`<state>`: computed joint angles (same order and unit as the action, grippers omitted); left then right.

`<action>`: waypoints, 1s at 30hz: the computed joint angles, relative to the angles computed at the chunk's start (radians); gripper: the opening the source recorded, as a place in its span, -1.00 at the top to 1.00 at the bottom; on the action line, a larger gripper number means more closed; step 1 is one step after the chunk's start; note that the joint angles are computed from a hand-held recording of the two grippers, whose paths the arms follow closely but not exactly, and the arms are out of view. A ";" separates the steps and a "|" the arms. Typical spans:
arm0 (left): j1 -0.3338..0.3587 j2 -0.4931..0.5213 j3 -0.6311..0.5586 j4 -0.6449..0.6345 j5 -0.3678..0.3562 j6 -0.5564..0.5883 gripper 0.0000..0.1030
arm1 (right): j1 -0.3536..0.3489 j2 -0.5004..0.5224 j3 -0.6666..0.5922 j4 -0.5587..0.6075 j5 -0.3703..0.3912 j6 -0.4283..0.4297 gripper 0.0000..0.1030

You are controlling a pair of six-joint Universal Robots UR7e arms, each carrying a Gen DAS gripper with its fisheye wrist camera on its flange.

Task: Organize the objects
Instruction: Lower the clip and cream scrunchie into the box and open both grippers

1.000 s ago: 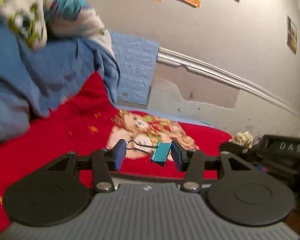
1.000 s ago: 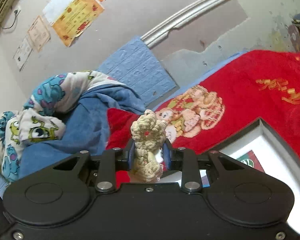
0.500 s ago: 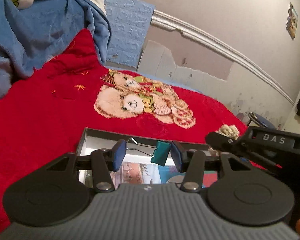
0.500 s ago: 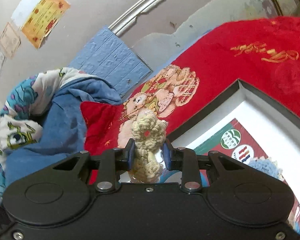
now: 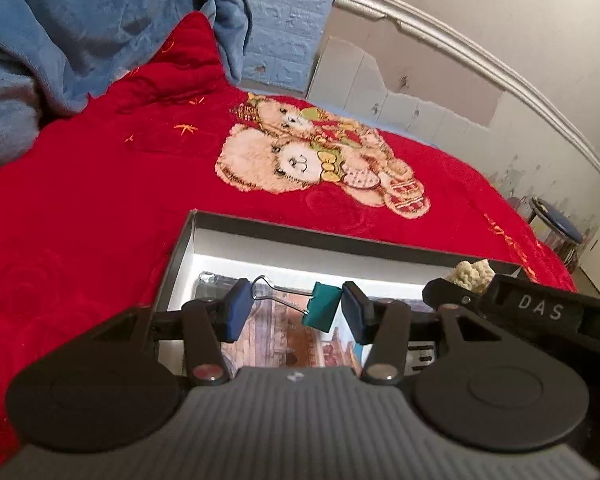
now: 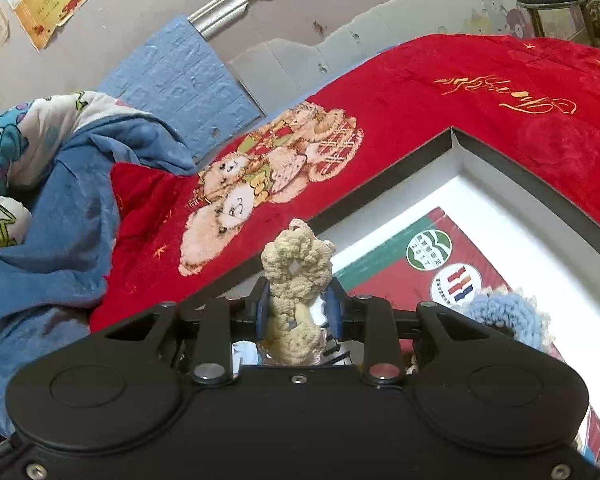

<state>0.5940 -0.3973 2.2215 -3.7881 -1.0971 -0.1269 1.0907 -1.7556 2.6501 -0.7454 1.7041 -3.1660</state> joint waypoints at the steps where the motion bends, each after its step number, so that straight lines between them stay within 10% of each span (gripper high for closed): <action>1: -0.002 0.001 0.001 -0.001 0.005 -0.006 -0.08 | 0.005 0.006 -0.004 0.004 0.008 0.000 0.44; 17: -0.011 0.009 -0.005 0.022 0.024 0.009 -0.26 | 0.054 0.054 -0.033 0.015 0.105 -0.017 0.43; 30: -0.011 0.016 0.000 -0.018 0.024 0.007 -0.28 | -0.005 0.014 -0.023 0.061 0.019 0.009 0.36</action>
<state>0.5827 -0.3814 2.2211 -3.8062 -1.0733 -0.1202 1.0856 -1.7412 2.6273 -0.6847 1.7226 -3.1572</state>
